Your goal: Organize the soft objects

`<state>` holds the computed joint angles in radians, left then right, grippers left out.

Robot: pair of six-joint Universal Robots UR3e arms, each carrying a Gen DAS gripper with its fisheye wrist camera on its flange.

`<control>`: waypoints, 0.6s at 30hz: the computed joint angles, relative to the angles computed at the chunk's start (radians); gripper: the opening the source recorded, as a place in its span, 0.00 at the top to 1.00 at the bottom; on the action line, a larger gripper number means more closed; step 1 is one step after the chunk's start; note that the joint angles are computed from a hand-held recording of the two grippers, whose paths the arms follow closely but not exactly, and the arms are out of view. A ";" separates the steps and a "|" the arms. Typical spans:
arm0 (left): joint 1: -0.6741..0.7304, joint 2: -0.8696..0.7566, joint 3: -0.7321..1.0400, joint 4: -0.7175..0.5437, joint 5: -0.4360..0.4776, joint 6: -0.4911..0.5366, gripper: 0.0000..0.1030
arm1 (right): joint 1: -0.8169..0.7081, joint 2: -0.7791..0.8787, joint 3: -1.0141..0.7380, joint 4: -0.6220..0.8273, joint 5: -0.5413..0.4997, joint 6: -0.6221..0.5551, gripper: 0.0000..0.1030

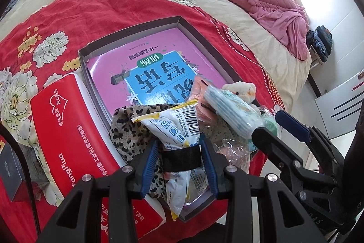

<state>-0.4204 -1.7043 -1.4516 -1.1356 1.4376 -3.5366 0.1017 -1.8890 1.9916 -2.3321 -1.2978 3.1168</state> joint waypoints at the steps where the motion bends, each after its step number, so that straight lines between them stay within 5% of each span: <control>1: 0.000 -0.001 0.001 -0.001 0.000 0.001 0.62 | -0.004 -0.003 0.002 0.002 0.004 -0.002 0.32; 18: -0.030 0.107 -0.034 0.020 0.048 -0.022 0.36 | 0.012 -0.123 -0.041 0.068 -0.081 0.022 0.28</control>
